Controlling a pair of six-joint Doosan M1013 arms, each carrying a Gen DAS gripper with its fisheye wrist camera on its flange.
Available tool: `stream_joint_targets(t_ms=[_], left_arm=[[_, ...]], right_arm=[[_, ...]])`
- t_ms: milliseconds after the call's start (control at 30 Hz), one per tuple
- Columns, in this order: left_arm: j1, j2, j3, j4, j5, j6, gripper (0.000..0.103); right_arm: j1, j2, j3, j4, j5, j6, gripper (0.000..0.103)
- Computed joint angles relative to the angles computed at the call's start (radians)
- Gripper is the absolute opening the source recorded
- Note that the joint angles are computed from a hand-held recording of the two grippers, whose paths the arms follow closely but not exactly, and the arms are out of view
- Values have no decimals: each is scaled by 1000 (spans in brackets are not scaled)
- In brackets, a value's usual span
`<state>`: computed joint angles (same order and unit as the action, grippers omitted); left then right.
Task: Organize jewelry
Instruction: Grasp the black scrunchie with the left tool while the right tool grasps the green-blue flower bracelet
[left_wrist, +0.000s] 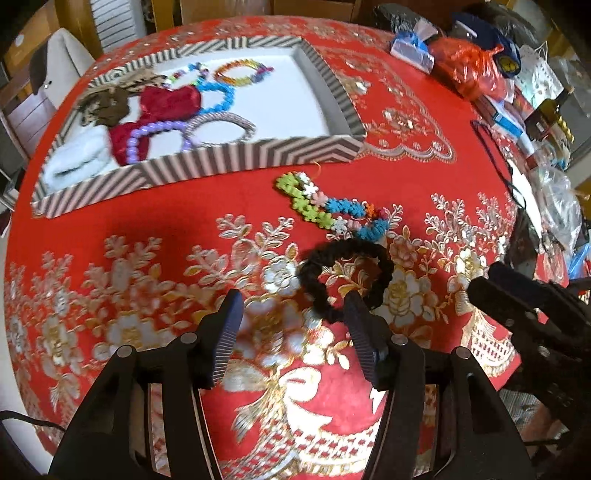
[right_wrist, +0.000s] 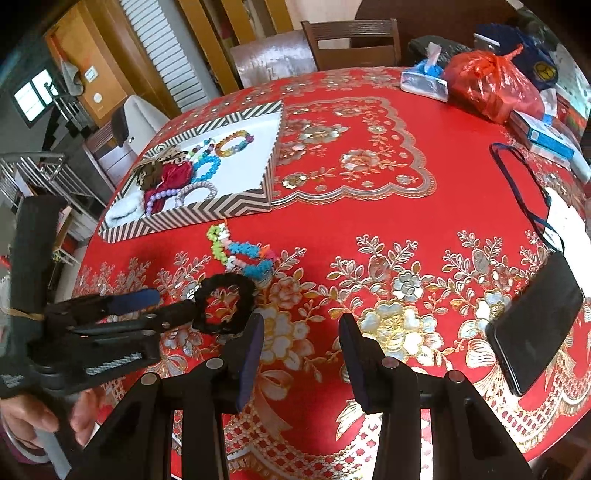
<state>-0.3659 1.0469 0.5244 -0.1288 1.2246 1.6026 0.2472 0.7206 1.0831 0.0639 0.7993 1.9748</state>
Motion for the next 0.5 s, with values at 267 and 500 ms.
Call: stream_joint_targets(t_ms=[267,500], left_arm=[[-3,65,-98,15,34,-27,26],[21,80,-130,30,82,-12,8]], right_arm=[[-4,60,-90,34,34,-42,40],[6,158,-244,40,114,-116,39]])
